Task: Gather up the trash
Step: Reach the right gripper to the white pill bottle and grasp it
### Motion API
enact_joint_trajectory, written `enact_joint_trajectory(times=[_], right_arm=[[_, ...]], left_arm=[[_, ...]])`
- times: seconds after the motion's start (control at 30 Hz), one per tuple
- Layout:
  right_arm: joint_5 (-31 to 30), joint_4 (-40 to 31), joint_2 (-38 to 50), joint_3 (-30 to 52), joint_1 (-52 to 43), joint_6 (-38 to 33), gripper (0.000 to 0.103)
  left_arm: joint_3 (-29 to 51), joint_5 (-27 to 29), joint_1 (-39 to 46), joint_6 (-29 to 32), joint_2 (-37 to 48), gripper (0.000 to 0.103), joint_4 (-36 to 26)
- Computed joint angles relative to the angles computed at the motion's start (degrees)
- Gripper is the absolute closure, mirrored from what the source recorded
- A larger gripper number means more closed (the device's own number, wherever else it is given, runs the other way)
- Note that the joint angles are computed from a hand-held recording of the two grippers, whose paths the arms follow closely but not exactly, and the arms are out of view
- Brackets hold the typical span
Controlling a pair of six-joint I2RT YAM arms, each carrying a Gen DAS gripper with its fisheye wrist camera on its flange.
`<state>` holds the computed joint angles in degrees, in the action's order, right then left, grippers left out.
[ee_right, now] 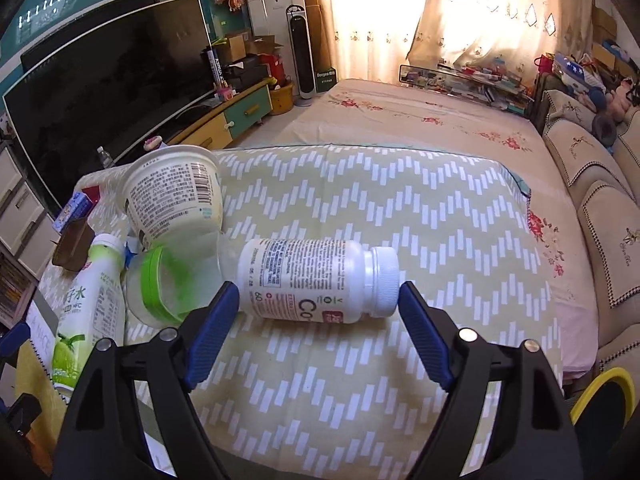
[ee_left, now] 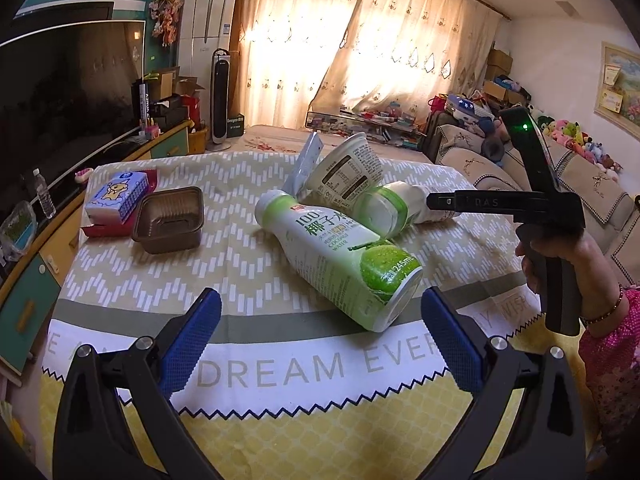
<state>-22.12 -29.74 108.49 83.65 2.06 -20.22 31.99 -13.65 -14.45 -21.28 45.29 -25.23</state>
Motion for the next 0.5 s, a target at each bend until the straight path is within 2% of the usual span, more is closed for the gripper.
enact_joint_trajectory(times=[0.37, 0.5], right_arm=[[3.12, 0.02, 3.28, 3.9, 1.7, 2.97, 0.014], [4.82, -0.82, 4.7, 5.78, 2.62, 3.47, 0.014]], left_arm=[[-0.45, -2.31, -2.29, -0.37, 0.39, 0.005, 0.11], [-0.46, -2.66, -2.69, -0.59, 0.87, 0.005, 0.36]])
